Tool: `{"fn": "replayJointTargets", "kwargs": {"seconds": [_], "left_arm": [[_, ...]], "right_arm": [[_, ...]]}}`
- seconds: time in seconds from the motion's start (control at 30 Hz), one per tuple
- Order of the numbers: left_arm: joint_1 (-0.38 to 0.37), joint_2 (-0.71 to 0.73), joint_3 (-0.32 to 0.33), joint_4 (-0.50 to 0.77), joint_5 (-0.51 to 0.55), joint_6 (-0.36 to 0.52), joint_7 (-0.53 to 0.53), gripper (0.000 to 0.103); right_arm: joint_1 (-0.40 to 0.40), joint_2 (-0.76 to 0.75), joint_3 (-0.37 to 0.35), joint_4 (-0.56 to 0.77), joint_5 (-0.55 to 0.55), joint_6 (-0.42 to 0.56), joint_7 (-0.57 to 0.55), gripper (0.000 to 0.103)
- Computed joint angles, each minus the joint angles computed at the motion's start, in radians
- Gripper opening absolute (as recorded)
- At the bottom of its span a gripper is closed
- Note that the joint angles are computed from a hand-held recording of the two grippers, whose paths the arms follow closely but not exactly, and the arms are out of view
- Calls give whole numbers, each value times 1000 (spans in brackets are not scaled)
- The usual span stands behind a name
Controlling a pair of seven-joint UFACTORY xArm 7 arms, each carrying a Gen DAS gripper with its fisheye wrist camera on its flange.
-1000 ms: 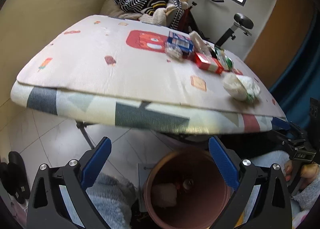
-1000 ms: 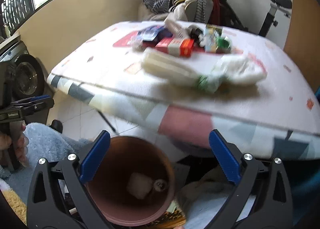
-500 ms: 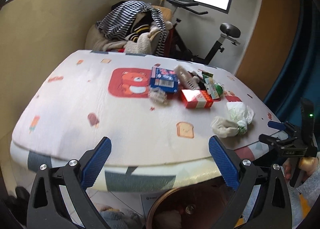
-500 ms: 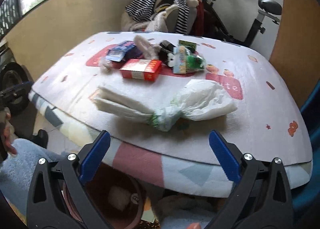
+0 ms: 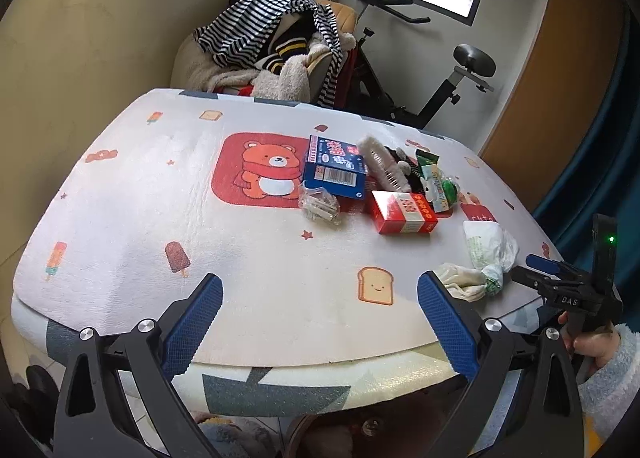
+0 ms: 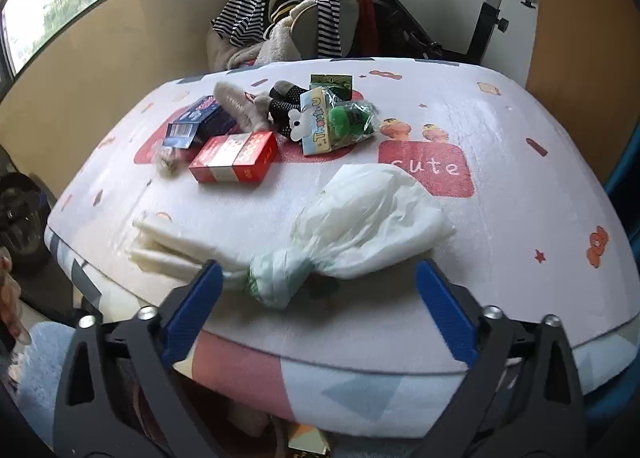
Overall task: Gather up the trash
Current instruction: 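Move both tools back above the table, then grasp the white tied plastic bag with the right tool while the left tool grasps the clear wrapper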
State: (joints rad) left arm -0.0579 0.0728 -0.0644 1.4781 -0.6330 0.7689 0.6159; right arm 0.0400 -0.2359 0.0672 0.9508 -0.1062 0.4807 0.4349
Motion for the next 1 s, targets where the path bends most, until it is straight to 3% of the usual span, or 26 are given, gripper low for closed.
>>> {"fn": "replayJointTargets", "kwargs": {"seconds": [0.17,0.4,0.6,0.67,0.7,0.73,0.9,1.0], "left_arm": [[7,33,-4,22,-4,15,-15,96],[12,64,-18,32,-11,29,-26,96],[14,71,-25,31,-15,29,-17,96],[17,73,-25,35,-23,30,-18,96],[18,76,-25,38,-26,31,-21,96],[19,78,-24,40,-28,31,-24,96],[24,89,-25,48,-28,36,-37,96],[27,95,-26,50,-24,42,-42,96]], "right_arm": [[28,47,-16,37,45,7,-102,78],[32,117,19,104,-113,73,-114,75],[49,142,-9,151,-4,95,-177,75],[53,142,-9,169,12,96,-200,80],[52,145,-7,171,1,93,-195,91],[51,154,-2,184,-29,99,-190,94],[51,213,-6,244,-73,135,-150,97],[51,236,-15,271,-38,145,-142,97]]}}
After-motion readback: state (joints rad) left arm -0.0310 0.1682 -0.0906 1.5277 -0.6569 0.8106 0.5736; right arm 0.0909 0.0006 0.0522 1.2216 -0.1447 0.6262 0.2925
